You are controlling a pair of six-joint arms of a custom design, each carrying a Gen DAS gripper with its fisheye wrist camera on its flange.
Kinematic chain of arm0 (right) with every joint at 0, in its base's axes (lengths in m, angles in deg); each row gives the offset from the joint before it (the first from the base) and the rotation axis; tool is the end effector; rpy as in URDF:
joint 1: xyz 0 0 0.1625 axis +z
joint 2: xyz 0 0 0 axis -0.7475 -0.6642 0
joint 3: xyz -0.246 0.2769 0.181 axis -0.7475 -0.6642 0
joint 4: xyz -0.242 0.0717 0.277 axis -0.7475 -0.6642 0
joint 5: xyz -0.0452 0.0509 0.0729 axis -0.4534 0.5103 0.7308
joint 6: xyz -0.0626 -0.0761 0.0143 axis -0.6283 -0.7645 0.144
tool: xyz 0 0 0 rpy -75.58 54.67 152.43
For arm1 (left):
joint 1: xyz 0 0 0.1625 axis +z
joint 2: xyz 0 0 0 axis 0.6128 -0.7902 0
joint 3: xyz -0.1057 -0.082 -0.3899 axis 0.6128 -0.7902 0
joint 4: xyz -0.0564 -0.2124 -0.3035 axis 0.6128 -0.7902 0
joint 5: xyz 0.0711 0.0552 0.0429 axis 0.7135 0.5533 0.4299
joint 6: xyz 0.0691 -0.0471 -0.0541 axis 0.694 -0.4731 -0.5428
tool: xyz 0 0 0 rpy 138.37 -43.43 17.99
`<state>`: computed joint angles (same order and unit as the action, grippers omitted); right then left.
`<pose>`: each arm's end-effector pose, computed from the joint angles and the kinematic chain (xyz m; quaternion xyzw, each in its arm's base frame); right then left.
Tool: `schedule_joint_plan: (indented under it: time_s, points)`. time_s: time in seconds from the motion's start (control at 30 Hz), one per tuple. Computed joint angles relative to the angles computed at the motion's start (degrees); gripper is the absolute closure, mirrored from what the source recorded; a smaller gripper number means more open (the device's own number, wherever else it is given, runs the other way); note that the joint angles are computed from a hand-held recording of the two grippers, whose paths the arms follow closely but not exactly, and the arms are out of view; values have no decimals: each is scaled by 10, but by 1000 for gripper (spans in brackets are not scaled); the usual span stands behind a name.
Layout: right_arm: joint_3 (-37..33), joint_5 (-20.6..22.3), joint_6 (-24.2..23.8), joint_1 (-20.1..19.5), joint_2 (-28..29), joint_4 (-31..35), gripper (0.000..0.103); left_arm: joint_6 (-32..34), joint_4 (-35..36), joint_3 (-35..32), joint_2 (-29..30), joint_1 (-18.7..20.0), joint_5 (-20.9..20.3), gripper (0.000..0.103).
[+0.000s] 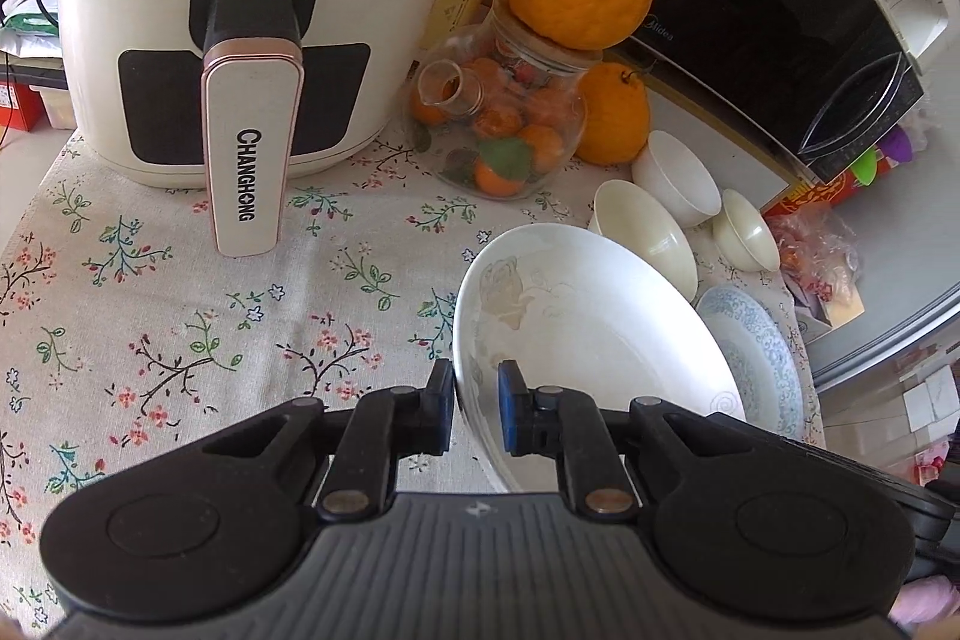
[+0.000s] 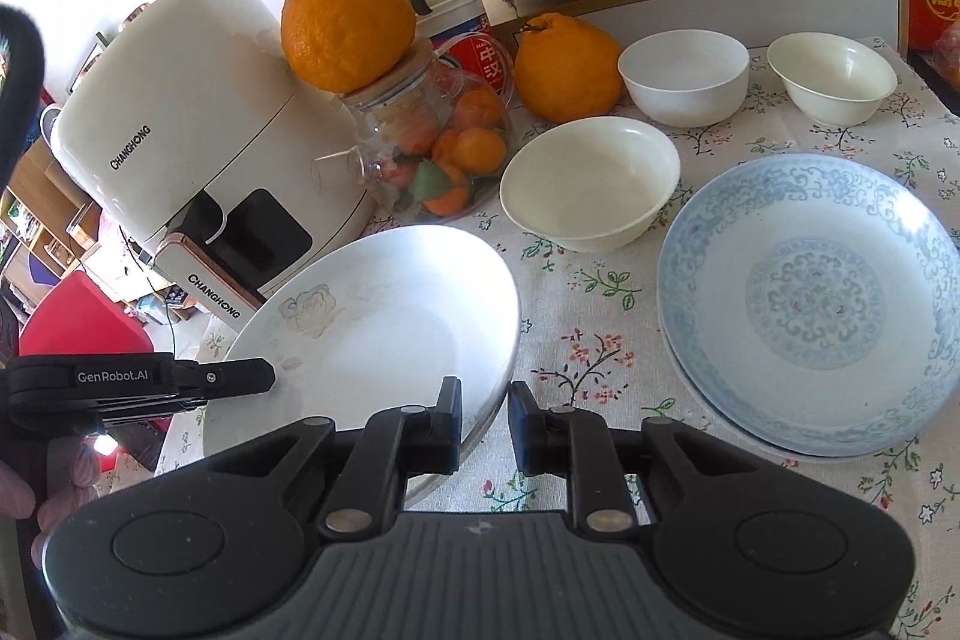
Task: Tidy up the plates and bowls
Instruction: 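Lift and carry the white plate with both grippers toward the blue plate stack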
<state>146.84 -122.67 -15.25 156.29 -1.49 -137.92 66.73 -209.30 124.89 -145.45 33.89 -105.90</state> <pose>0.2421 -0.4293 -0.0051 0.1018 -0.9224 0.3526 0.1201 0.0001 -0.5376 0.2932 0.1222 0.9539 -0.2324 0.1451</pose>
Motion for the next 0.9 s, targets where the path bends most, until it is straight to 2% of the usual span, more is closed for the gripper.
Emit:
schedule_joint_plan:
  time_s: [0.23, 0.9]
  points:
    - [25, 10, -4, -17, -28, -20, 87, -13, -18, 4, 12, -14, -18, 90]
    - [85, 15, -1, -76, -91, -78, 87, -37, -99, 13, 91, -57, -39, 90]
